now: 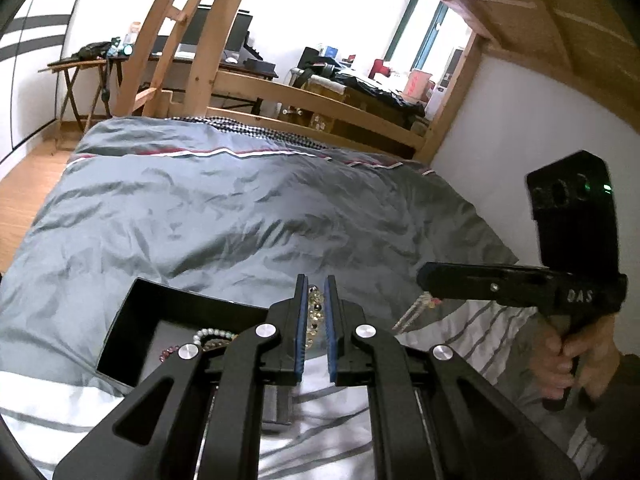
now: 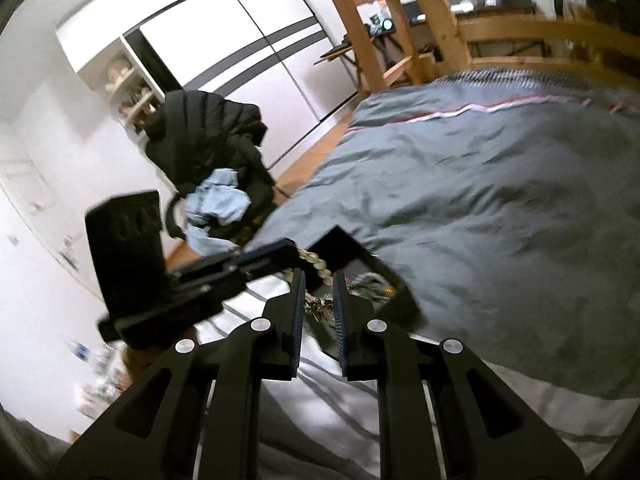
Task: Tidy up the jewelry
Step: 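Lift the gold chain with the left tool while the right tool carries the pendant toward the black box, then open both grippers over the black box, dropping the gold chain and pendant, then move the right tool to the silver ring lying on the duvet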
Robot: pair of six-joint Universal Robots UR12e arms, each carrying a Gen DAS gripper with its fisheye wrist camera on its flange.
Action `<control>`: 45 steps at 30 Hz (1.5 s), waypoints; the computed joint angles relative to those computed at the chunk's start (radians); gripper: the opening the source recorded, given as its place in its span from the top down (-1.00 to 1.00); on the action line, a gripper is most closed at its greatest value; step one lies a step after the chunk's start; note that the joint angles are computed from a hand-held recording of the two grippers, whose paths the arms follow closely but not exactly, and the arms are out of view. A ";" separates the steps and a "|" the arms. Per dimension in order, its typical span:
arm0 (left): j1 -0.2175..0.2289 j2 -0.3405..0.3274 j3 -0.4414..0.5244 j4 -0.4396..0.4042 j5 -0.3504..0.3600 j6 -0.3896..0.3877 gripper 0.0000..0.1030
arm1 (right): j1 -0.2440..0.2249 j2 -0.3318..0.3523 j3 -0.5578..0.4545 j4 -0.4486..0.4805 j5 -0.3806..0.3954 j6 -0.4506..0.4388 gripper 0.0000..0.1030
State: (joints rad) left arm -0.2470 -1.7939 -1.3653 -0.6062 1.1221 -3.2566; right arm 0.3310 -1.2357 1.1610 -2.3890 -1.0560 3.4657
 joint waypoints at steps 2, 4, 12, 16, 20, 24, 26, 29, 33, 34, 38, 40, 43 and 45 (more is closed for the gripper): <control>0.018 -0.006 -0.001 0.000 -0.025 -0.010 0.87 | 0.005 0.031 -0.031 0.014 0.014 0.009 0.72; 0.035 -0.010 -0.009 0.002 -0.040 -0.042 0.87 | 0.014 0.057 -0.060 0.042 0.009 -0.004 0.72; 0.062 -0.025 -0.013 -0.086 0.007 -0.126 0.87 | 0.032 0.127 -0.102 0.055 0.031 0.039 0.72; 0.064 -0.026 -0.015 -0.085 0.015 -0.141 0.87 | 0.034 0.137 -0.097 0.069 0.045 0.052 0.71; 0.062 -0.025 -0.018 -0.075 0.014 -0.146 0.87 | 0.035 0.136 -0.092 0.088 0.037 0.044 0.69; 0.061 -0.025 -0.017 -0.079 0.020 -0.141 0.87 | 0.034 0.126 -0.081 0.106 0.023 0.023 0.67; 0.059 -0.024 -0.019 -0.072 0.030 -0.143 0.80 | 0.034 0.118 -0.068 0.101 0.007 0.017 0.35; 0.049 -0.016 -0.026 -0.056 0.087 -0.137 -0.34 | 0.033 0.075 0.006 -0.003 -0.077 0.055 -0.89; 0.022 -0.007 -0.032 -0.026 0.193 -0.094 -0.79 | 0.025 0.025 0.073 -0.026 -0.192 0.026 -0.93; 0.020 -0.008 -0.030 -0.027 0.190 -0.081 -0.79 | 0.023 0.010 0.094 -0.032 -0.230 0.017 -0.93; -0.002 -0.012 -0.022 -0.015 0.221 -0.044 -0.80 | 0.019 -0.051 0.181 -0.093 -0.391 -0.018 -0.93; -0.025 -0.015 -0.017 -0.011 0.281 -0.045 -0.80 | 0.017 -0.079 0.222 -0.135 -0.453 -0.057 -0.93; -0.058 -0.023 -0.010 0.008 0.293 0.004 -0.80 | 0.017 -0.120 0.276 -0.161 -0.535 -0.103 -0.93; -0.086 -0.034 0.002 0.011 0.310 0.043 -0.80 | 0.013 -0.142 0.307 -0.173 -0.562 -0.114 -0.93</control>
State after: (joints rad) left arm -0.3333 -1.8275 -1.3637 -0.5947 1.4323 -3.2135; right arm 0.3437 -1.3779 1.4677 -2.5624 -1.6184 3.3522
